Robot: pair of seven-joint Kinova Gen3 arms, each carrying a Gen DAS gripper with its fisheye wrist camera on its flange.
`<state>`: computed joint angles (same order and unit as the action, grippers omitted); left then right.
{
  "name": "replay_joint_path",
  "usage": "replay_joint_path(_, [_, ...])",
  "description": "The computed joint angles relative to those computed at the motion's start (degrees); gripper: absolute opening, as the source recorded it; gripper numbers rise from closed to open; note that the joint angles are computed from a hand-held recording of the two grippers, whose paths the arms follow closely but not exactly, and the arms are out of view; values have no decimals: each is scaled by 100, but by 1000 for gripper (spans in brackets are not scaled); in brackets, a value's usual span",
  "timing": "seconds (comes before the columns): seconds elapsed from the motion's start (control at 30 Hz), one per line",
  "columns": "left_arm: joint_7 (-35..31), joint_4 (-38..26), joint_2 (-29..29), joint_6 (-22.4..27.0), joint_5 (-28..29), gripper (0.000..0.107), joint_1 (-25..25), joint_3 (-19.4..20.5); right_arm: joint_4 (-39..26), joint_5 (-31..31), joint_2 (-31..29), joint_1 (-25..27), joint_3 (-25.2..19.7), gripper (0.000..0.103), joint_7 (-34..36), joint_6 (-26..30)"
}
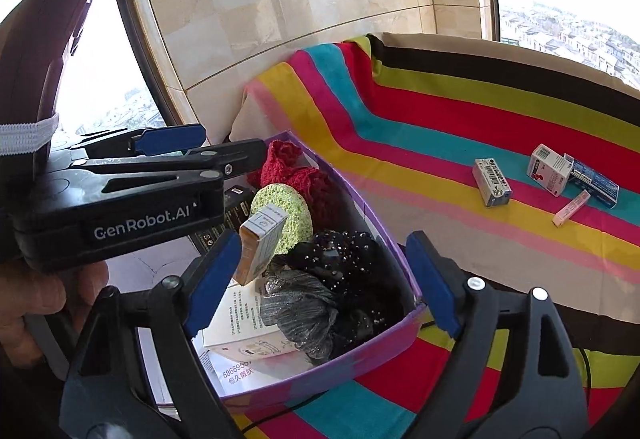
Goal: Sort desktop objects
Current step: 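Carry the black box and QR-code box into the purple-rimmed box and release both, then move both grippers back over the cloth toward the barcode box and pink tube box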
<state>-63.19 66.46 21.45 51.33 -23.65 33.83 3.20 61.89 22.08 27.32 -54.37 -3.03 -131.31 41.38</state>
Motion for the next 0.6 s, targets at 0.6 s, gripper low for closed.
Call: replay_joint_path(0.6, [-1595, -1508, 850, 543, 1021, 64, 61, 268, 1190, 843, -699, 374, 226, 93, -1187, -110])
